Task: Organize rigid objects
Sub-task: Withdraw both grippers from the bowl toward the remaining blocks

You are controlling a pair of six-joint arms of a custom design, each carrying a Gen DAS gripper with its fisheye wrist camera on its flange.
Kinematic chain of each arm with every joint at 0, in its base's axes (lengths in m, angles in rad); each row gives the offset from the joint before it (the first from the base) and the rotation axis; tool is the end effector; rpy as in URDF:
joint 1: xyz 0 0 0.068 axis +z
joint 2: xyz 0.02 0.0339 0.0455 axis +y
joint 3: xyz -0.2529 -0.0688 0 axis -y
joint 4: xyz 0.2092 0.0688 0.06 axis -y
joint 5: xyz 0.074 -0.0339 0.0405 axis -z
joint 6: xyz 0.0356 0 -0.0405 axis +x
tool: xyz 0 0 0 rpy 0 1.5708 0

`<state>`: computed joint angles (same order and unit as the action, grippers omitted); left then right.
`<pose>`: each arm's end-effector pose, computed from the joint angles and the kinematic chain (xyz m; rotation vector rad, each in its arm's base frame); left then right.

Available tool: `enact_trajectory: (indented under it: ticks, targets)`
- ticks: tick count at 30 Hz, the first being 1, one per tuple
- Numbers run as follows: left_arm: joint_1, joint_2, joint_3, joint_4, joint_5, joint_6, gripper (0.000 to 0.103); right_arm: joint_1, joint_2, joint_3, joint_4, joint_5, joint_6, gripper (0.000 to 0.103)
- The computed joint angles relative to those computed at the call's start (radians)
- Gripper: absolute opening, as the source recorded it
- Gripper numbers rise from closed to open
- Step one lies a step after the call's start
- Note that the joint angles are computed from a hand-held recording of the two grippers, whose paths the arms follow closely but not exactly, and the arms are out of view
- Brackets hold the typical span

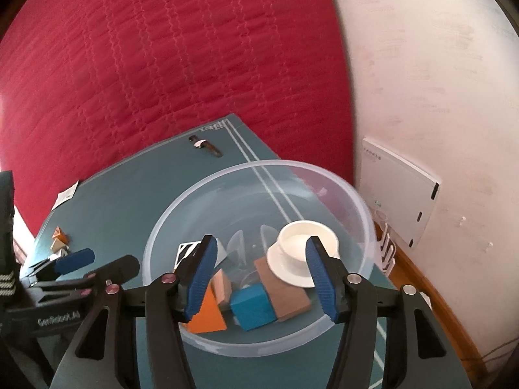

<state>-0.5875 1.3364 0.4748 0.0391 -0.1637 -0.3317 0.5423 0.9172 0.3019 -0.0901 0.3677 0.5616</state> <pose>0.1841 -0.1156 0.1598 0.2286 2.3816 -0.2407 0.1379 0.0682 0.1730 0.2120 2.2168 0.1861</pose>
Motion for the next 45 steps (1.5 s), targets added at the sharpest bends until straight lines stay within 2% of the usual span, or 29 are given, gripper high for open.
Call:
enact_trajectory:
  ticks: [12, 29, 40, 45]
  targets:
    - [0.105, -0.044, -0.037, -0.013, -0.035, 0.042, 0.102, 0.153, 0.040, 0.017, 0.010, 0.044, 0.032, 0.063]
    - [0.271, -0.140, -0.118, -0.020, 0.013, 0.106, 0.102, 0.338, 0.210, 0.070, 0.097, 0.106, 0.077, 0.063]
    - [0.460, -0.160, -0.144, -0.013, 0.105, 0.166, 0.102, 0.458, 0.345, 0.140, 0.124, 0.209, 0.080, 0.063]
    - [0.561, -0.171, -0.149, -0.017, 0.160, 0.206, 0.102, 0.487, 0.393, 0.171, 0.137, 0.204, 0.080, 0.063]
